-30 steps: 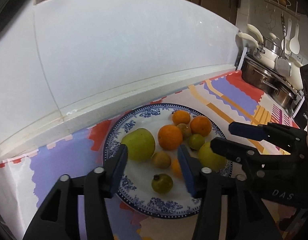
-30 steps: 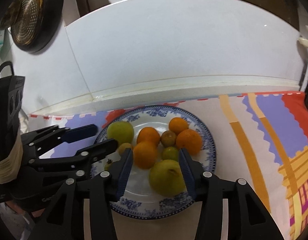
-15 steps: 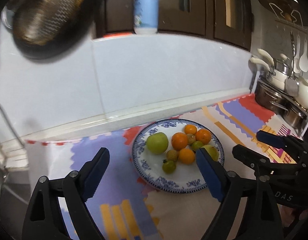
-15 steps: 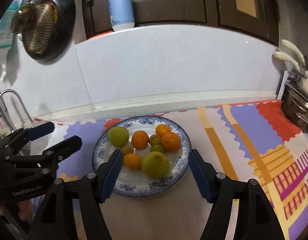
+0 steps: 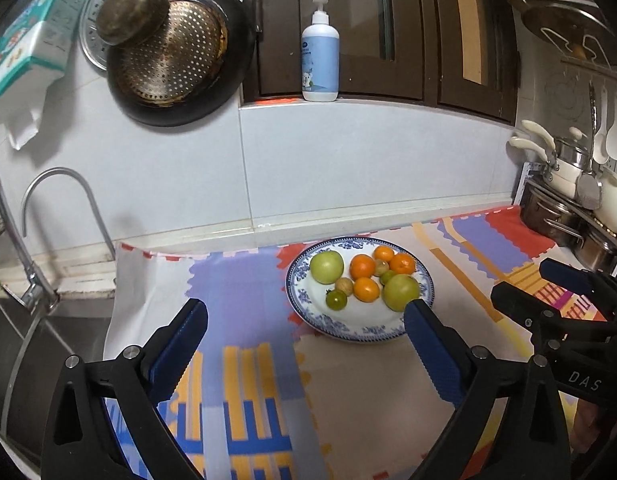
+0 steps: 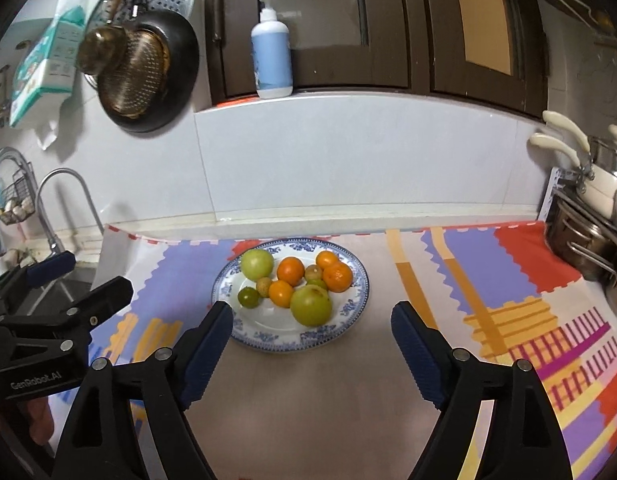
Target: Organize fruits
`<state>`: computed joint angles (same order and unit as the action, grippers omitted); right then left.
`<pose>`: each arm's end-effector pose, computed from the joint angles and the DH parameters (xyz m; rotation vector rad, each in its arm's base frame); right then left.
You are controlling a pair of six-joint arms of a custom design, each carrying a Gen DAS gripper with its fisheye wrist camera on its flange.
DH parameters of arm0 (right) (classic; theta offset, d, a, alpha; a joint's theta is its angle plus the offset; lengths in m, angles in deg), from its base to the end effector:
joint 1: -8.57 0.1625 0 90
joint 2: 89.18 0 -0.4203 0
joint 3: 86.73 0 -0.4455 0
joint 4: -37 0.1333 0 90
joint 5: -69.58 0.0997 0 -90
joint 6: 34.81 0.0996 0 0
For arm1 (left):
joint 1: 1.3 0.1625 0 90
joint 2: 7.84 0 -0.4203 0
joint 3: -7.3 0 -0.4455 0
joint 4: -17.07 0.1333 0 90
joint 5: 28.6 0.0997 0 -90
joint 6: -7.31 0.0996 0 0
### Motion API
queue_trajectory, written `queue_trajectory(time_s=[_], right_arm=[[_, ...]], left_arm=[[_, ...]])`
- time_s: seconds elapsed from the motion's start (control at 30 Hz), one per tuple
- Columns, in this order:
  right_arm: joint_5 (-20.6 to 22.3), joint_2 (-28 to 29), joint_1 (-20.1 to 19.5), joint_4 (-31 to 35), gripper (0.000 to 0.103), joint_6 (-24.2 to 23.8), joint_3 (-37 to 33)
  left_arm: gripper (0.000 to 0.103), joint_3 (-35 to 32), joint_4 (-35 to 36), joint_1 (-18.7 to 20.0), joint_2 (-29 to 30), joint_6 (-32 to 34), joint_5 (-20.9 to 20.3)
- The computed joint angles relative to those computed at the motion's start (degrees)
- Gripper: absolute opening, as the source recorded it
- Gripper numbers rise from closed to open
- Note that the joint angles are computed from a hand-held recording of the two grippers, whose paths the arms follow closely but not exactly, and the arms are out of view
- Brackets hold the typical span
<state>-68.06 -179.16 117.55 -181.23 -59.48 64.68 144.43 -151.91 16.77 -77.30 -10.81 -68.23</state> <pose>0.1586 -0.2777 0.2567 0.1998 -2.0391 1.2524 -0.3408 -0.3321 0.1012 1.0149 2.2542 -0.9943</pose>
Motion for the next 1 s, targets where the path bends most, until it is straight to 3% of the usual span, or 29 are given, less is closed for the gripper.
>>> queue_trajectory(time_s=[0.6,1.0], right_arm=[[-4.41,-14.63,7.89,10.58,0.084,3.45,7.57],[-7.01,-21.08,12.20,16.59,0.084,5.85,9.80]], left_arm=[[0.103,5.40,22.94,-12.81,-10.17,-24.45,5.16],[0.103,6.48,33.50,-17.90,-14.02,-33.68,5.84]])
